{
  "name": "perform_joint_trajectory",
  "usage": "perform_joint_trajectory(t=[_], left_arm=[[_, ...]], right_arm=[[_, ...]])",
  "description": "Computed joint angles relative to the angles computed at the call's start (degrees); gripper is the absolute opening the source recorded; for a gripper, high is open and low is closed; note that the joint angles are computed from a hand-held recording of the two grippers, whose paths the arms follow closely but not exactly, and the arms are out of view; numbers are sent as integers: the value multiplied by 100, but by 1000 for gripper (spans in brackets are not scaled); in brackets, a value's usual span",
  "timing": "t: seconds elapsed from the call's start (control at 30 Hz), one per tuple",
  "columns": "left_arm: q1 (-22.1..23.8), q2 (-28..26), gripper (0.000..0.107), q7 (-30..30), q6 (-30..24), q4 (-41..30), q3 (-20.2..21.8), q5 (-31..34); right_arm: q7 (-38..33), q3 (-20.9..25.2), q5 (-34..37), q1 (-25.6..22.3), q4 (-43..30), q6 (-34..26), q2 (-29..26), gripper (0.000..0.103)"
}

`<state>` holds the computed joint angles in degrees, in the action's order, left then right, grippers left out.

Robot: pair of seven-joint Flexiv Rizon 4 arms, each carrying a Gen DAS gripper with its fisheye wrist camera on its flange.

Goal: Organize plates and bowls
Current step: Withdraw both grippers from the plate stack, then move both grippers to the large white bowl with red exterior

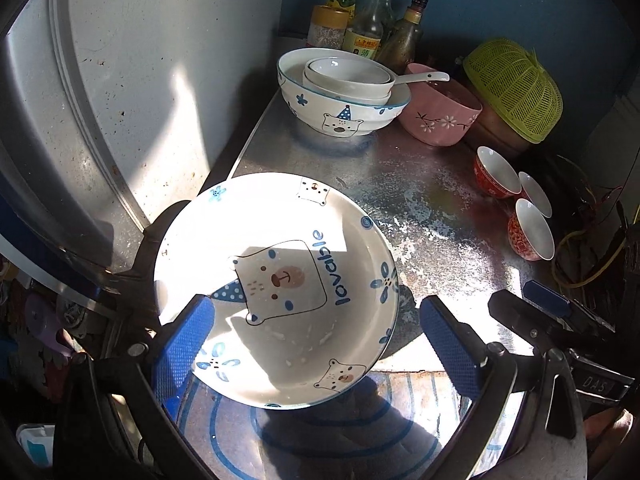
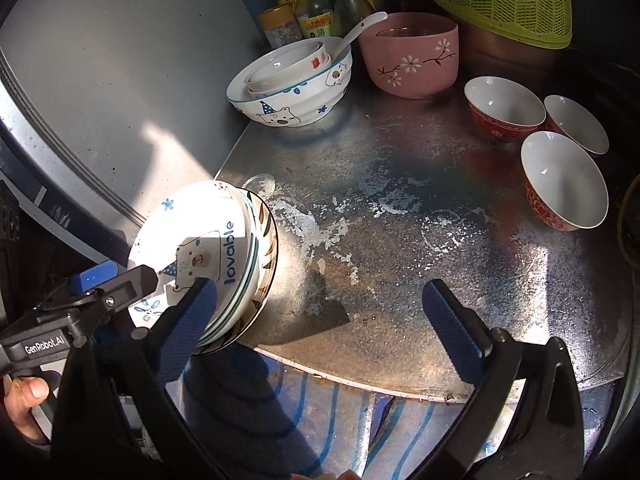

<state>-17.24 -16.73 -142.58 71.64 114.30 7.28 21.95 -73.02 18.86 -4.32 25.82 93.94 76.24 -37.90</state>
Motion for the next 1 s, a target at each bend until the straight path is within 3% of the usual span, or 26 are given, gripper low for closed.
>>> perform_joint_trajectory(t=[0.37,0.77,1.0], left_arm=[[-231,-487,103,446,-91,-702,-206,-228],[-469,-1275,103,1616,-132,-1689,-481,-1047],[-585,-1718,103,2201,-297,-2235,-583,-1516]], right_arm=[[274,-225,76,-256,588,351,388,103],[888,-534,8,-591,1156,597,742,103],[1066,-426,156,-975,1332,724,825,103]])
